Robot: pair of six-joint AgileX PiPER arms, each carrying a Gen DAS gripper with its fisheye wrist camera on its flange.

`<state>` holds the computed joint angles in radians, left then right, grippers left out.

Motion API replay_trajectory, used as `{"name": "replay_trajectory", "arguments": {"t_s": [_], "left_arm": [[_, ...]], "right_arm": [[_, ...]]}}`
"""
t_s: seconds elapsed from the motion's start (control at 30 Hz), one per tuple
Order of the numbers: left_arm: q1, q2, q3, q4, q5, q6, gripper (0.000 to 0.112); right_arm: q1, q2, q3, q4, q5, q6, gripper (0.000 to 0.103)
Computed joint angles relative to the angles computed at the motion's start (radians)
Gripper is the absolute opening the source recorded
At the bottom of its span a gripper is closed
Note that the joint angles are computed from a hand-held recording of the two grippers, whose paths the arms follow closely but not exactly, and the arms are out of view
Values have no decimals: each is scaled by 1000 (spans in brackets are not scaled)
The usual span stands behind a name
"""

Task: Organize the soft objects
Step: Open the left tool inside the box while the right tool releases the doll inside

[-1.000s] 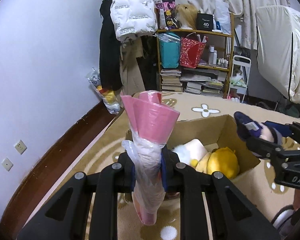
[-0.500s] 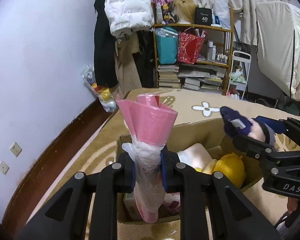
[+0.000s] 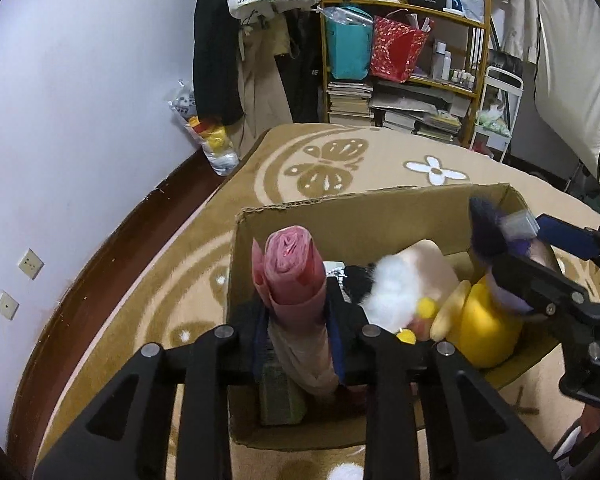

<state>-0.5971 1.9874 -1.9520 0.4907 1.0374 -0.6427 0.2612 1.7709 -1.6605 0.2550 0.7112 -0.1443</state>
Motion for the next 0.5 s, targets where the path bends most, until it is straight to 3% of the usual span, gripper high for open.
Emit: {"name": "replay_trajectory", "arguments": {"t_s": [0.1,0.2,0.37,0.5], "left_arm": [[-3,-8,10,18,5,-9,33],[0,-27,31,8,-10,-12,46],[-33,-34,33,99,12,-53,80],[-43,-43,35,117,24,-53,87]], "right_arm": [[-8,-6,7,15,-4,-5,78],[-17,-7,7,30,3,-8,78],[-26,-10,1,41,11,-4,89],[-34,-25,10,47,-2,-3,95]]}}
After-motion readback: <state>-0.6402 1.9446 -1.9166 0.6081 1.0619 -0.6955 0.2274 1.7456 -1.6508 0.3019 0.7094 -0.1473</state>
